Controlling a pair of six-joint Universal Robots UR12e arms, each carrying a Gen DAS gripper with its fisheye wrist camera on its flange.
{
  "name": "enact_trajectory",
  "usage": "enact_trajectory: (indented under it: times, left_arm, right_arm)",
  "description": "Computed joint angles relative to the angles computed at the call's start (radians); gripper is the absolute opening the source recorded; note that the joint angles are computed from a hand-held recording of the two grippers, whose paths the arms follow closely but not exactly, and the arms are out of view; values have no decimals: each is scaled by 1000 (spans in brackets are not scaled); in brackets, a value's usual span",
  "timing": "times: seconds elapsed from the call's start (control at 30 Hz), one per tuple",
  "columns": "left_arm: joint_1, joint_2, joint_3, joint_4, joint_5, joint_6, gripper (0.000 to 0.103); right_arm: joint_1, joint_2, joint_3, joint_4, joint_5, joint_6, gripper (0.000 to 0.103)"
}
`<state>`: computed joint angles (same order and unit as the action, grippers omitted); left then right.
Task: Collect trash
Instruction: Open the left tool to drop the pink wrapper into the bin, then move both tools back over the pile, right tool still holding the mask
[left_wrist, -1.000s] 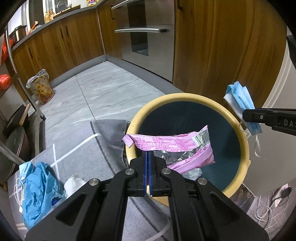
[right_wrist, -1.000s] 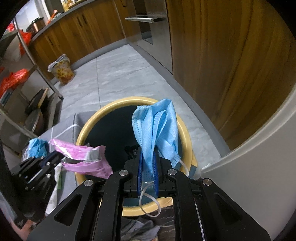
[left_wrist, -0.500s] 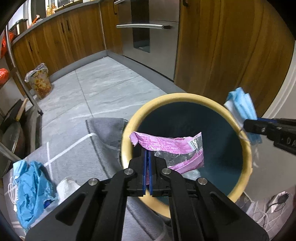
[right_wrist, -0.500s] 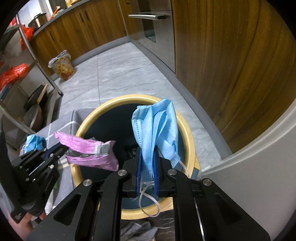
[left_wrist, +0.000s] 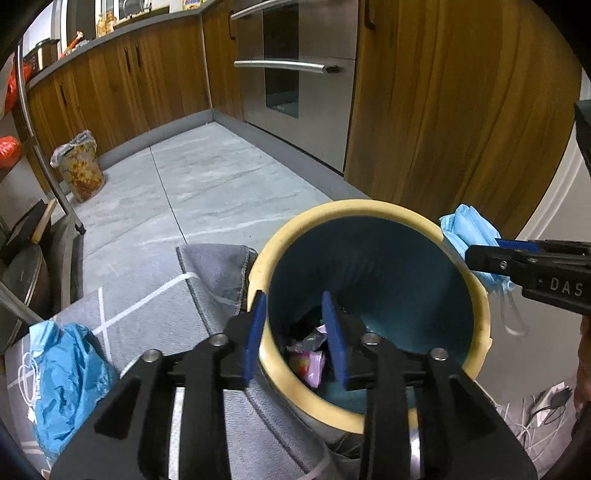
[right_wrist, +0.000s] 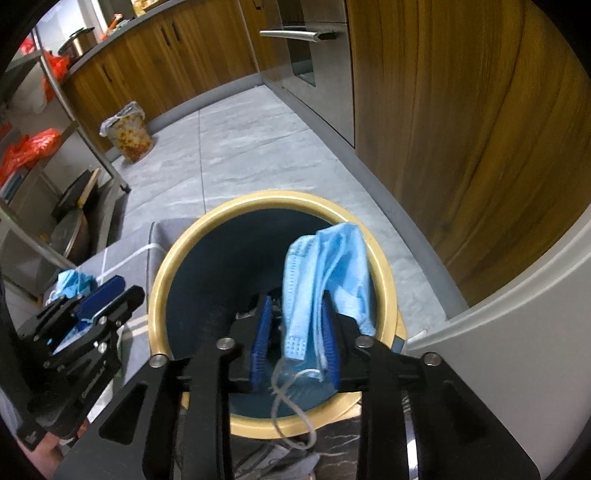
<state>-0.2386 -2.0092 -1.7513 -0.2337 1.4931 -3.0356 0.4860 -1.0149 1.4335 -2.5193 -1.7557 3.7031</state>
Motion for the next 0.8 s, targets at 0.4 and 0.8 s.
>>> enact_trajectory:
  times: [0.4, 0.8]
  left_arm:
    - [28, 63, -61, 58, 33, -15, 63]
    - [87, 152, -152, 130, 56, -4, 72]
  right_arm:
    - [31, -5, -20, -48, -81, -13, 83]
    - [76, 25, -77, -95, -158, -69, 91]
